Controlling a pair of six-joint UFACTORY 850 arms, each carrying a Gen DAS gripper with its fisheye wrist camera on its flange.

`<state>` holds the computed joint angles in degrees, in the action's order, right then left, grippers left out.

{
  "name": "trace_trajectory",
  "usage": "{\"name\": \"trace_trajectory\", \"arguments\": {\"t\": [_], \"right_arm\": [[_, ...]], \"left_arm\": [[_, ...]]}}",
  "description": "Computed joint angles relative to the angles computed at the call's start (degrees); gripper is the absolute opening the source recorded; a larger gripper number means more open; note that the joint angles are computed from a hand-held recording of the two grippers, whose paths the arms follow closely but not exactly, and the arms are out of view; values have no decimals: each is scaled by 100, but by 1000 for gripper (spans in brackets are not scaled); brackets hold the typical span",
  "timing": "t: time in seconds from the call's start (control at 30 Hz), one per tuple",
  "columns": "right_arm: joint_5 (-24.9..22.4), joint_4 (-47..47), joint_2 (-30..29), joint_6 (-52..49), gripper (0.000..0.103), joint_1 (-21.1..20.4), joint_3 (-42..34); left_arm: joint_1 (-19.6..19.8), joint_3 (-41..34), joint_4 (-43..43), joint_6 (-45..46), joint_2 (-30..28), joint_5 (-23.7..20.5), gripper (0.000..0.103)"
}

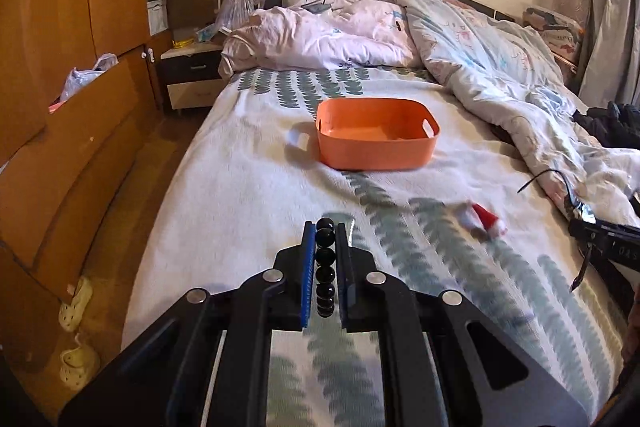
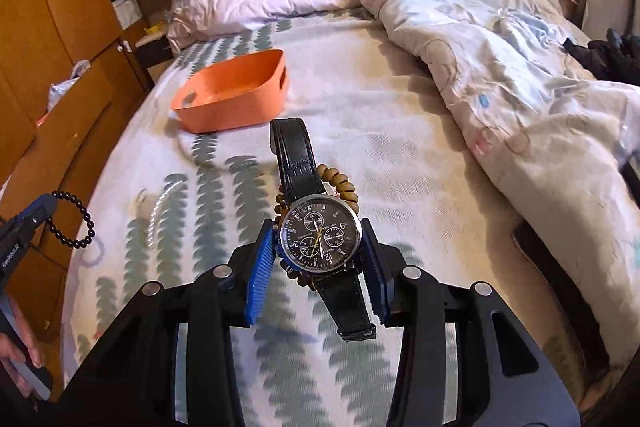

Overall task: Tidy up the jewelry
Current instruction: 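Carry the bead bracelet and watch toward the orange basket, then open left tool to drop the bracelet while right tool releases the watch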

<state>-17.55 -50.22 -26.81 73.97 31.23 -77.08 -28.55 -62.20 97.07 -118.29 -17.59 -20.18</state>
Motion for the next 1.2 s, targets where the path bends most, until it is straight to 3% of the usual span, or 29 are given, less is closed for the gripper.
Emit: {"name": "trace_trajectory", "arguments": {"t": [0.3, 0.5, 0.67, 0.7, 0.73, 0.8, 0.87, 0.93, 1.2], "right_arm": [[-10, 1696, -968, -1820, 42, -262, -954], [-70, 1862, -1231, -2096, 43, -303, -1193], [-59, 1353, -1185, -1621, 57, -270, -1123], [-62, 1094, -1157, -1362, 60, -252, -1096], [-54, 759, -1109, -1031, 69, -230, -1042], [-51, 14, -988, -336, 78, -173, -921], [-37, -609, -862, 283, 89, -131, -793], [45, -986, -730, 678, 92, -107, -658], [166, -1961, -260, 1783, 93, 19, -173]], "left_arm": [[258, -852, -704, 822, -935, 261, 10], [302, -932, -697, 789, -1147, 330, 10], [316, -781, -354, 406, -1059, 315, 11], [311, -771, -281, 334, -1037, 275, 22], [285, -727, -173, 217, -977, 190, 52], [207, -642, 52, -69, -860, -108, 83], [97, -526, 298, -271, -703, -451, 83], [36, -498, 233, -118, -621, -611, 84], [-228, -109, 68, -161, -110, -1009, 94]]}}
